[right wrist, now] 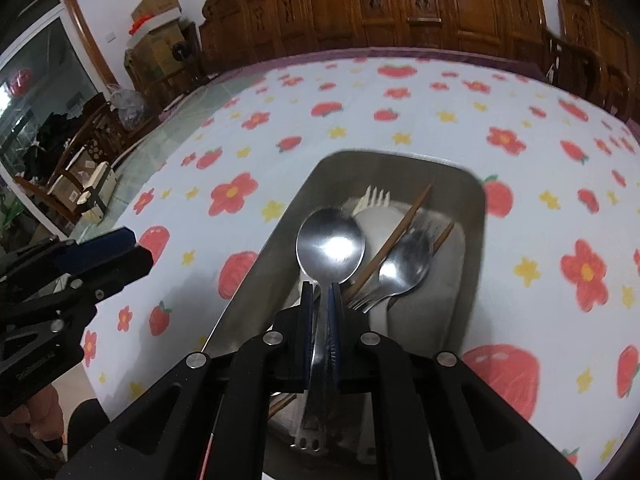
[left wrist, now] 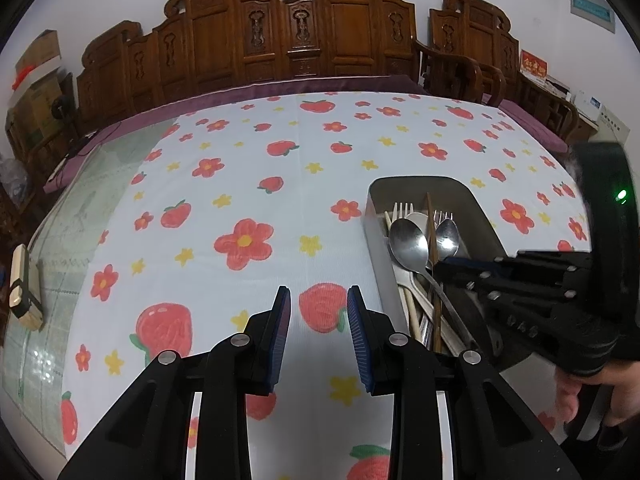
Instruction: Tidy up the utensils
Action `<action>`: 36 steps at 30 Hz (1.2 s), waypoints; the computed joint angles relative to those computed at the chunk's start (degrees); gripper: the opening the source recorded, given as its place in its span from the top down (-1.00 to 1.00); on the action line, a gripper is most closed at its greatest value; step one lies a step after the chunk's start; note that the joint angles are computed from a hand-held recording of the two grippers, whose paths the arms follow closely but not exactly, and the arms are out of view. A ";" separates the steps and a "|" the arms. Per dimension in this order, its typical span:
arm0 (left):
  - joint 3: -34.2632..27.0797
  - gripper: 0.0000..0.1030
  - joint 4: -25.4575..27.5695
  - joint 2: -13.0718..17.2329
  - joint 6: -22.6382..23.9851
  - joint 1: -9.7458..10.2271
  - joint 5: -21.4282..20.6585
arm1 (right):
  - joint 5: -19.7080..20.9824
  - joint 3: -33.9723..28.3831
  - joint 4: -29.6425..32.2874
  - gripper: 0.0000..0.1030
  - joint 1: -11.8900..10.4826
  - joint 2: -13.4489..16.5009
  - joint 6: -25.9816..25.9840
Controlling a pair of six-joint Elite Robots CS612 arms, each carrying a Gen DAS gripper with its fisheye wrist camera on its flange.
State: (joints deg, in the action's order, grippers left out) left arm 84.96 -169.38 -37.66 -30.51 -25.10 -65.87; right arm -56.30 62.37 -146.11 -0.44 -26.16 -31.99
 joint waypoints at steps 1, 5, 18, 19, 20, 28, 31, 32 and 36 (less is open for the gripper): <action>0.02 0.46 -0.14 0.00 0.00 0.01 -0.11 | 0.64 0.14 -0.52 0.79 -0.20 -0.11 -0.10; -0.25 0.46 -0.46 0.17 -0.24 -0.24 0.00 | 2.10 2.04 -5.38 0.79 -1.16 -1.33 -0.60; -1.99 -0.61 -3.65 0.74 -0.94 -2.61 2.87 | 2.46 9.54 -21.04 -0.36 -5.40 -5.44 3.98; -1.93 -0.70 -4.14 0.71 -0.98 -2.84 3.01 | 2.32 9.97 -21.62 -0.45 -5.65 -5.69 4.31; -1.83 -0.78 -4.62 0.63 -1.03 -3.13 3.34 | 2.09 10.54 -22.58 -0.50 -6.04 -6.00 4.92; 0.13 -0.85 -7.34 -0.85 -1.44 -6.16 7.77 | 0.60 15.33 -29.21 -0.95 -8.65 -8.50 6.93; 0.89 -0.85 -7.19 -1.55 -1.77 -7.13 9.33 | 1.25 17.22 -29.76 -0.95 -9.84 -9.70 8.02; 1.16 -0.85 -7.09 -1.81 -2.05 -7.45 9.60 | 1.36 18.08 -30.60 -0.95 -10.28 -10.18 8.47; 2.46 -0.85 -6.68 -3.03 -3.33 -8.61 9.83 | 2.43 20.83 -32.90 -0.95 -11.76 -11.81 9.39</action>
